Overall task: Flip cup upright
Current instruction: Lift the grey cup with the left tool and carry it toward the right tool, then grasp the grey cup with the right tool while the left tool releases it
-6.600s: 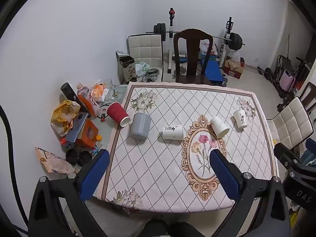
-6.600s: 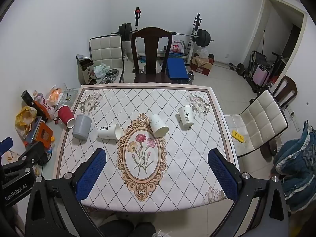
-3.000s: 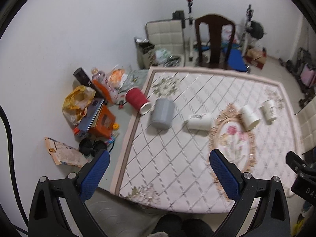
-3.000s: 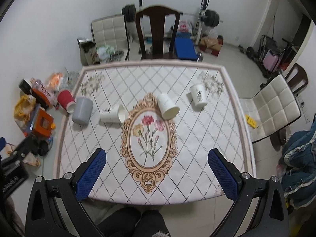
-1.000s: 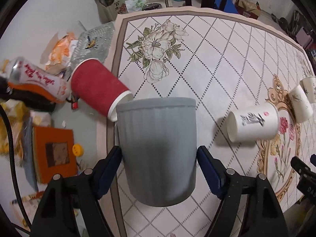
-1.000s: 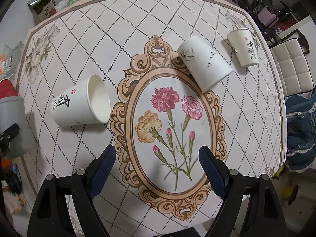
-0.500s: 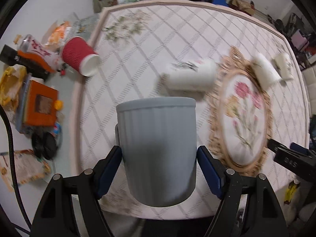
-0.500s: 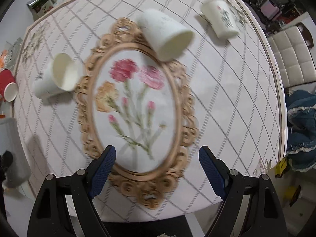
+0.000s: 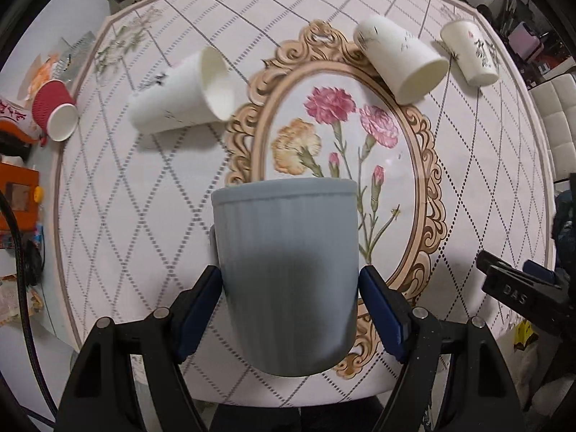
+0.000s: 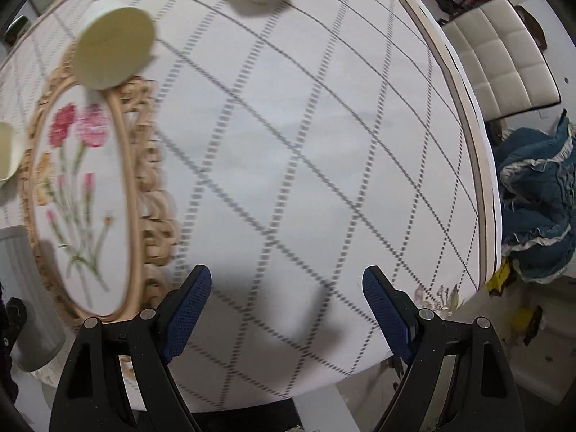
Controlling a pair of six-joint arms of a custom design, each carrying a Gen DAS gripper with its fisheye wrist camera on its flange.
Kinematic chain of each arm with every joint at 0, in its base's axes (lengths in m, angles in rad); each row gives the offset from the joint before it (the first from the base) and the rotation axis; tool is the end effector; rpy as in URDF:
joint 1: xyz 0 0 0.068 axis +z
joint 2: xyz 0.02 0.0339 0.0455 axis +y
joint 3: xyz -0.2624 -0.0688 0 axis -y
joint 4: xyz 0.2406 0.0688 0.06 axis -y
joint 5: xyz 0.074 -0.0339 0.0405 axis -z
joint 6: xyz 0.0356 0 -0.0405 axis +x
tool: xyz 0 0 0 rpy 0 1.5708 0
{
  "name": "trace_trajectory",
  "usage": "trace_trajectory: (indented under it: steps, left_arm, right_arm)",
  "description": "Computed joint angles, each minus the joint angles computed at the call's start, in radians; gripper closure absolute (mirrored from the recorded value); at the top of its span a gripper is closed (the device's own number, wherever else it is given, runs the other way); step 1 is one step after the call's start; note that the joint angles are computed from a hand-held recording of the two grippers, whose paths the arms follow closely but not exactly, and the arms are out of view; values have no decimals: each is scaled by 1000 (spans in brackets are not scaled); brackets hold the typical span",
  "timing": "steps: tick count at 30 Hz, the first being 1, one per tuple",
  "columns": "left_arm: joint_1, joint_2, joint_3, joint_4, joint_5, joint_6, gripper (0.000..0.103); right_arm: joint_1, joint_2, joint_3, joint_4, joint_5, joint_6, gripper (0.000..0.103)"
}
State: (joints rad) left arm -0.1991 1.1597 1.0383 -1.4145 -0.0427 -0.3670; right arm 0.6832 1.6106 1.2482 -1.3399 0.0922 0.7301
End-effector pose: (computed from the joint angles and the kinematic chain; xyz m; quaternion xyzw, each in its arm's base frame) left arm 0.1621 -0.0312 0.2750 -0.0842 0.9961 0.0156 0.0227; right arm 0.2055 0.1631 0.2380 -0.0203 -0.9966 0.0776 0.0201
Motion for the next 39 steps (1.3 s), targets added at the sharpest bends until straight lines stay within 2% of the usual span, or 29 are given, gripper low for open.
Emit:
trace_trajectory:
  steps: [4,10,16,18,20,22,29,32,35,39]
  left_arm:
    - [-39,25,-37,45,-26,-26,27]
    - [-36,41,-36,63,-36,6,26]
    - [-26,67,-19,59,-20,-3,26]
    - [-23,76,-5,55,-30,-2,22]
    - [1,61,8,36,-27,26,9]
    - [17,62,32,22,-21,38,4]
    - [107,39,129,-43,-12,90,4]
    - [183,12,178,-82,-37,136,3]
    - [301,-31,207,-105,-106,228,3]
    - [514,-84,189,-64,-167,402,3]
  right_arm:
    - [-45,-19,-51,22,-1,-30,15]
    - [-62,-18,-82,41,0,-49,15]
    - [-33,21,-33,35,-2,-41,15]
    - [-26,34,-10,28,-5,-40,15]
    - [-14,47,16,20,-6,-36,15]
    - [-2,53,34,13,-7,-31,15]
    - [54,81,142,-38,-16,6,15]
    - [67,83,180,-56,-20,13,15]
    - [87,89,235,-81,-28,21,15]
    - [140,114,332,-110,-51,34,15]
